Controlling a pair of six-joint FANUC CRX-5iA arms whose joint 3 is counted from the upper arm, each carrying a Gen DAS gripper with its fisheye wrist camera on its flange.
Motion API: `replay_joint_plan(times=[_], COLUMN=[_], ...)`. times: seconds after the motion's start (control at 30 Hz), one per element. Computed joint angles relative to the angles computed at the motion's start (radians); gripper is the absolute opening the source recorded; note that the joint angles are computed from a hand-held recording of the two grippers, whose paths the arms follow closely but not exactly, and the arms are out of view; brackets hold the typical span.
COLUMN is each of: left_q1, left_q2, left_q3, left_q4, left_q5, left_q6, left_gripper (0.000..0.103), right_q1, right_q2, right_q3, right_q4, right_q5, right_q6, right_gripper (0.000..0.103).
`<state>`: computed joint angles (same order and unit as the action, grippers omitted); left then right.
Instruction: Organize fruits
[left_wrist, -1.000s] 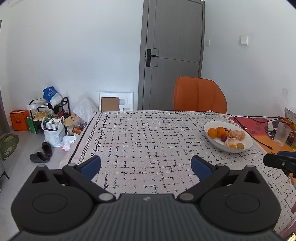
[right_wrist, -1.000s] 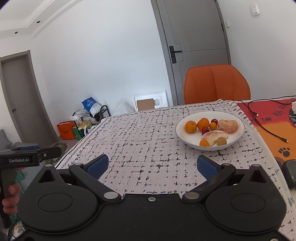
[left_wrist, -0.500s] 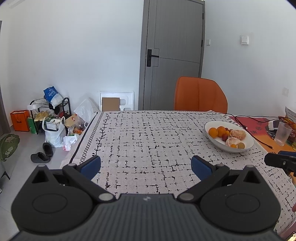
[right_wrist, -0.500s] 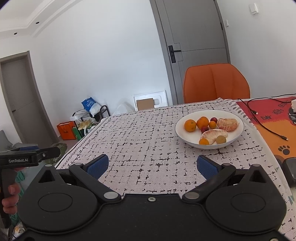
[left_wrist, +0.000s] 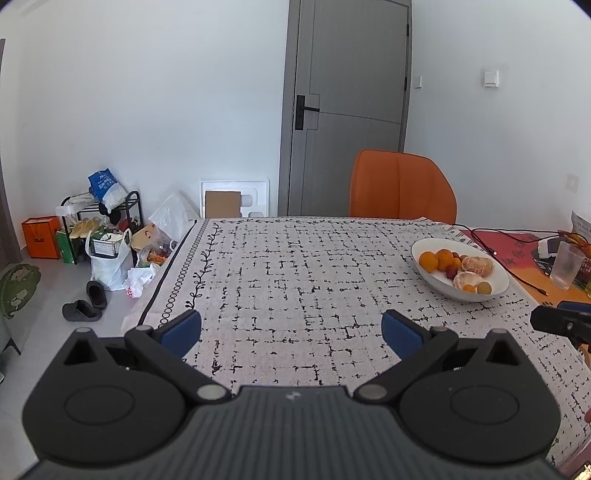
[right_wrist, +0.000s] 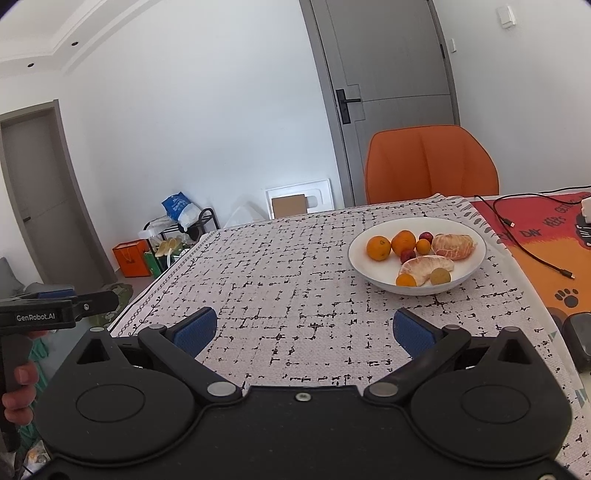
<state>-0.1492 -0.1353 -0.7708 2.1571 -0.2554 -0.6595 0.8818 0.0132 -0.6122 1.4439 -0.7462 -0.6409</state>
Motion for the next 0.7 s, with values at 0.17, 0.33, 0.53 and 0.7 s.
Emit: replay_joint_plan(times=[0.17, 0.33, 0.53, 0.7], left_q1=[0.006, 0.012, 0.018, 0.011], left_q2=[0.003, 0.004, 0.002, 0.003], left_q3=[-0.002, -0.003, -0.009, -0.006], left_q4=[-0.02, -0.039, -0.052, -0.029], left_q5=[-0.006, -0.01, -0.016, -0.009], left_q6=[0.016, 0.028, 0.037, 0.019], left_gripper=[0.103, 0.103, 0.103, 0.103], right_q1=[-0.003, -0.004, -0.008, -0.012], right_q2=[0.002, 0.002, 0.002, 0.004], right_q3=[0.002, -0.001, -0.007, -0.006], right_q4=[-0.006, 0.001, 0.021, 0.019], right_q5=[0.003, 0.005, 0.007, 0.017], right_q6=[0.0, -0.005, -0.02, -0.017], right_gripper=[0.103, 0.103, 0.103, 0.103])
